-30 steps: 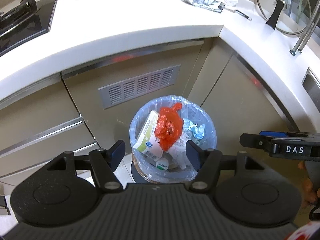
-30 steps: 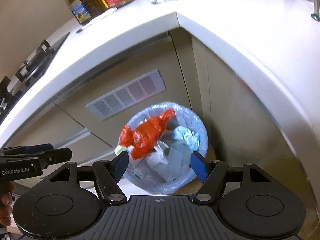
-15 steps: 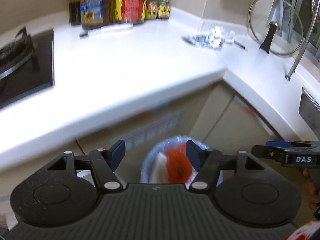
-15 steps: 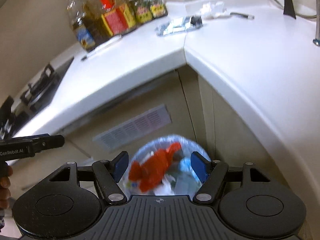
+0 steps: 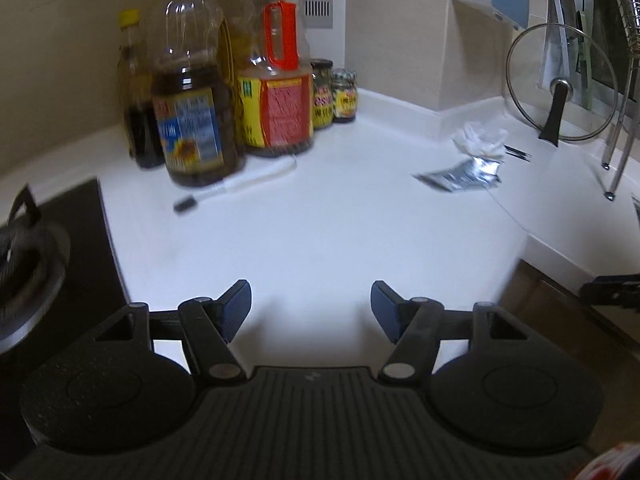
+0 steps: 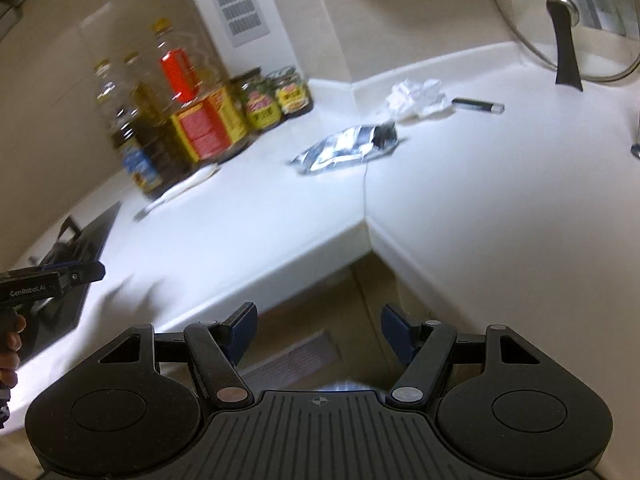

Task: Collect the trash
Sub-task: 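Grasp the white brush with the left tool while the right tool grasps the foil packet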

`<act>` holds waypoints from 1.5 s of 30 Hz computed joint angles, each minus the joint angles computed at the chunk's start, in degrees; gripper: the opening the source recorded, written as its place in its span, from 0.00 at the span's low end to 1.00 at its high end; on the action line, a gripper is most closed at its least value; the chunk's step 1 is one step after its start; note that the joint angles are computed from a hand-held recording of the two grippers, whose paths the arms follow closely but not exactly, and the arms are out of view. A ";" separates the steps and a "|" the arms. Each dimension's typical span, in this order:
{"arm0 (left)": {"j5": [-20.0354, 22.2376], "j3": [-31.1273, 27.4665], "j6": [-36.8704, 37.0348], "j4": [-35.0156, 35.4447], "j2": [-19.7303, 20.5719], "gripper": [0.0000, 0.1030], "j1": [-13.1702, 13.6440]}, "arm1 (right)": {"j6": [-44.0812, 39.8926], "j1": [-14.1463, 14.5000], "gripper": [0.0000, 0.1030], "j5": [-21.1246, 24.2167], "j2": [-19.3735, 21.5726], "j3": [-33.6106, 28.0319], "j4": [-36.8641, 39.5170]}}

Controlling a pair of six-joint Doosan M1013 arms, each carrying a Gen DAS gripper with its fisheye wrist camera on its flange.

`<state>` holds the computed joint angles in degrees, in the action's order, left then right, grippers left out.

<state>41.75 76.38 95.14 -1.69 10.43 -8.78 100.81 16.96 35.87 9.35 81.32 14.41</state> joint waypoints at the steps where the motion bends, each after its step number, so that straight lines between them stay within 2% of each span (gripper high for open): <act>1: -0.34 -0.91 1.58 -0.79 0.87 0.61 0.45 | 1.54 0.10 0.67 -0.18 0.50 -0.71 -1.43; 7: -2.14 -6.75 10.16 -4.09 6.31 0.61 2.30 | 7.53 -0.10 0.67 -0.39 3.27 -4.65 -7.64; 10: -1.68 -10.25 13.89 -5.54 9.41 0.61 2.93 | 10.42 -0.21 0.67 -0.06 4.43 -6.14 -9.91; 12: -0.53 -12.89 15.77 -5.39 11.61 0.58 3.11 | 12.17 -0.12 0.67 0.30 5.16 -7.12 -11.63; 16: 0.39 -16.83 16.22 -2.75 15.05 0.57 3.25 | 14.85 0.05 0.67 1.07 6.52 -8.92 -14.66; 23: 5.36 -22.98 14.55 -0.31 19.55 0.57 4.06 | 16.89 -0.18 0.67 1.49 8.37 -11.54 -17.81; 27: 6.79 -24.55 13.01 -0.01 20.69 0.57 4.53 | 14.84 -0.43 0.67 0.48 9.56 -12.93 -18.23; 31: 9.14 -25.98 14.40 -3.41 21.50 0.55 5.11 | 12.40 -0.84 0.67 -1.02 10.92 -14.58 -16.87; 33: 9.79 -26.32 15.23 -4.58 21.64 0.46 5.15 | 10.73 -1.12 0.67 -2.08 11.51 -15.36 -15.38; 35: 10.92 -26.93 16.02 -6.18 21.92 0.40 5.15 | 8.33 -1.39 0.67 -3.12 12.15 -16.28 -13.41; 42: 11.05 -25.88 17.05 -7.46 21.23 0.39 4.43 | -4.01 -2.48 0.67 -3.33 15.84 -21.68 -4.30; 45: 10.79 -26.02 15.41 -7.08 21.32 0.39 4.21 | -9.88 -3.25 0.66 -1.45 18.03 -24.94 0.96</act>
